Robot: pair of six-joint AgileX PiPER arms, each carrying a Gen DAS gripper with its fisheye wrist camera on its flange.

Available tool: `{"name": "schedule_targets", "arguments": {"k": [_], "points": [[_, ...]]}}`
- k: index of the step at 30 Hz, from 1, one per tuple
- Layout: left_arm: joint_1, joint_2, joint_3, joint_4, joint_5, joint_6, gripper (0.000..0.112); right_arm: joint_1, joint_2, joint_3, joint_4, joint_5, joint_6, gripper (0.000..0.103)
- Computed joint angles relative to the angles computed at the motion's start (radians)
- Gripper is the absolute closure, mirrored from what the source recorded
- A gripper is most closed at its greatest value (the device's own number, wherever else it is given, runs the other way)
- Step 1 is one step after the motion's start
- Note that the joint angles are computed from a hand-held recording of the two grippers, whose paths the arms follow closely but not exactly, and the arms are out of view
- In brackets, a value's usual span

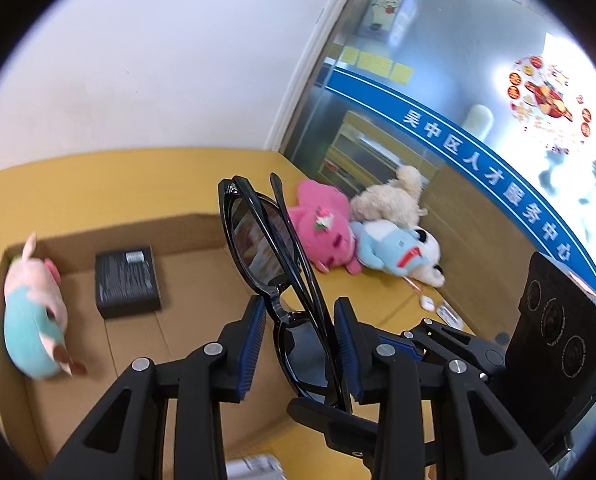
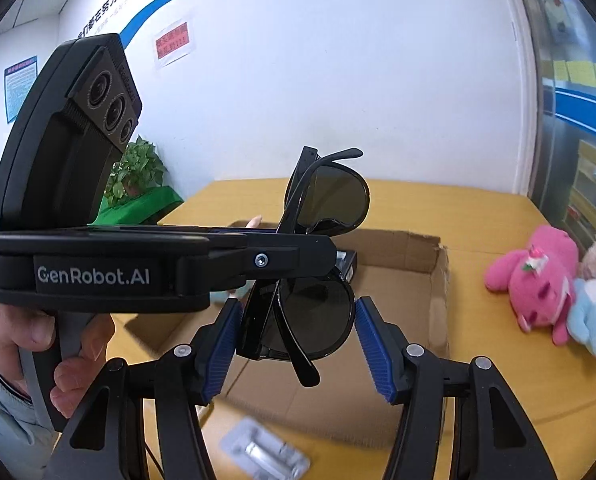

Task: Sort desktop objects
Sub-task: 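Lift the sunglasses and carry them over the cardboard box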

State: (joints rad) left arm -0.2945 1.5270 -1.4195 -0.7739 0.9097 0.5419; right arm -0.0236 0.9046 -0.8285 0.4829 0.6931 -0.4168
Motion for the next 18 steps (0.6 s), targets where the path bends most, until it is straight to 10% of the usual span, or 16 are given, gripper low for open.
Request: {"name": "schedule_targets", "arguments": {"k": [18], "points": [[0.036, 0.831, -0.834, 0.047, 0.249, -0.241, 0.079, -0.143, 0.775, -0.361, 0.246, -0.018, -0.255, 0.047]]}}
